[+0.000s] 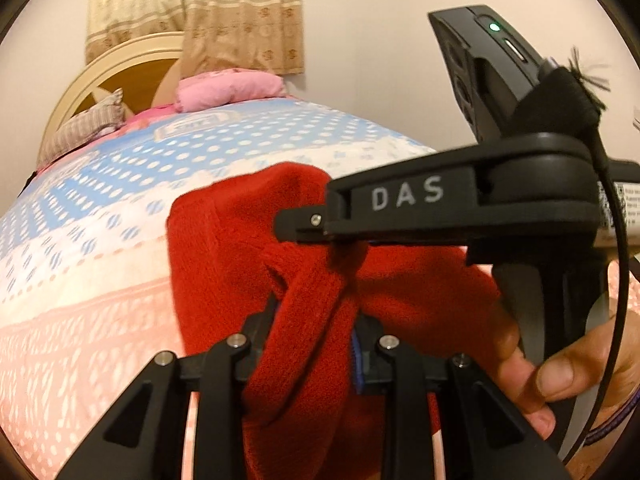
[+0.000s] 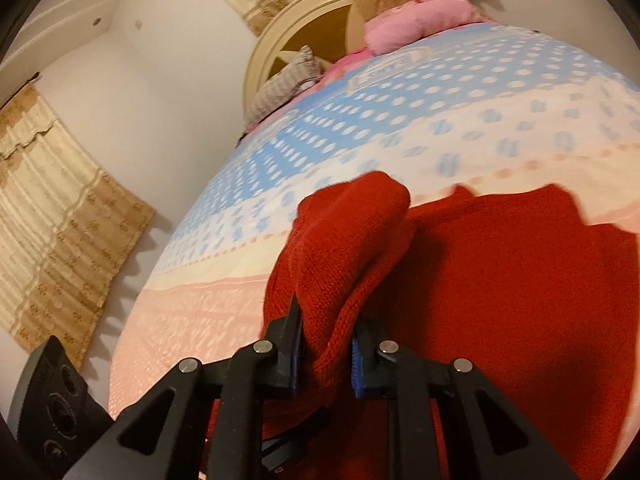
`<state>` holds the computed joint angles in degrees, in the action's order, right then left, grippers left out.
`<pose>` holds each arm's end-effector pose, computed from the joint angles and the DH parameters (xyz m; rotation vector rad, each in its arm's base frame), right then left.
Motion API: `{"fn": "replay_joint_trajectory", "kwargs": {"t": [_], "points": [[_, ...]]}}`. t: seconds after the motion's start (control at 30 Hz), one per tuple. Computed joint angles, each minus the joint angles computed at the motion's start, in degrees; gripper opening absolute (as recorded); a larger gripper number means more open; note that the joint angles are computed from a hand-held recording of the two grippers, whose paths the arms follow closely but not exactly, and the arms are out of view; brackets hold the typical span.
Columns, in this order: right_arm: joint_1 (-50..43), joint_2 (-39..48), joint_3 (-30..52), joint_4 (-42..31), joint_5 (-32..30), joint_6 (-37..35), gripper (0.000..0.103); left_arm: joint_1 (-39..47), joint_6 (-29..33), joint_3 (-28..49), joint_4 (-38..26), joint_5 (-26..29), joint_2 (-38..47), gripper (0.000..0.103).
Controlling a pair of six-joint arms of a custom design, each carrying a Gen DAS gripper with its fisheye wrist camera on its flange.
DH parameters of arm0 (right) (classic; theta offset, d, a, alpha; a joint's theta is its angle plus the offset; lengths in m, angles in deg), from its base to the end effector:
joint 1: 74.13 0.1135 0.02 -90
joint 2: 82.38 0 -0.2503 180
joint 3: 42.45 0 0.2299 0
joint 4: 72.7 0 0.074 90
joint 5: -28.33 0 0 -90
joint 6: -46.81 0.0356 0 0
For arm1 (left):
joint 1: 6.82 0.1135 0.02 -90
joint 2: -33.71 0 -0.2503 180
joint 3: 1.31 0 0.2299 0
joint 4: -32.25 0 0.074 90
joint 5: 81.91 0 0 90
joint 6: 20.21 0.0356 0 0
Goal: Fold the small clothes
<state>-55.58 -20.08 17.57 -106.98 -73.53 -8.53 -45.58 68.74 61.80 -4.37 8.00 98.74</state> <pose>0.2070 0.0772 0.2611 0.2025 2.2861 0.7295 0.1793 -0.1438 0.2644 0.7328 2.1485 -0.3708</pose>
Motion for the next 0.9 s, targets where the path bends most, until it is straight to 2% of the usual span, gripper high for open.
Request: {"fn": "replay_joint_trajectory", "kwargs": {"t": [0.07, 0.33, 0.47, 0.53, 0.7, 0.77, 0.8, 0.87, 0.9], "points": [[-3.9, -2.0, 0.5, -3.8, -1.3, -2.5, 0.019, -4.0, -1.7, 1.9, -0.1, -2.0, 2.1, 0.029], [-17.1, -6.0, 3.4, -16.7, -4.7, -14.1, 0.019, -10.7, -4.6, 8.1, -1.1, -3.7, 9.8, 0.029], [-23.9, -5.4, 4.0, -19.7, -7.9, -20.2, 0.019, -13.0, -5.5, 10.1, -1.2, -5.6, 13.4, 0.029], [-27.2, -4.5, 3.4, -20.3, -9.8, -23.3, 0.019, -11.7, -4.5, 11.4, -1.6, -4.5, 15.0, 0.029], [-32.0, -5.0, -0.2, -19.5, -12.8, -26.1, 0.019, -13.7, -3.9, 10.9, -0.7, -7.3, 16.0, 0.030], [-34.6, -5.1, -2.1, -18.5, -15.6, -26.1, 0.019, -13.3, -3.4, 10.2, -0.1, -6.6, 15.6, 0.034], [-35.6, -5.0, -2.9, -17.9, -16.7, -25.9, 0.019, -13.0, -3.2, 10.1, -0.6, -5.8, 14.8, 0.040], [-37.7, -5.5, -3.7, -17.9, -18.9, -25.7, 0.024, -12.8, -3.8, 9.1, -1.9, -3.5, 12.1, 0.047], [-38.0, -6.5, -3.7, -18.7, -19.3, -25.3, 0.029, -11.9, -3.1, 7.6, -3.1, -1.0, 8.6, 0.056]]}}
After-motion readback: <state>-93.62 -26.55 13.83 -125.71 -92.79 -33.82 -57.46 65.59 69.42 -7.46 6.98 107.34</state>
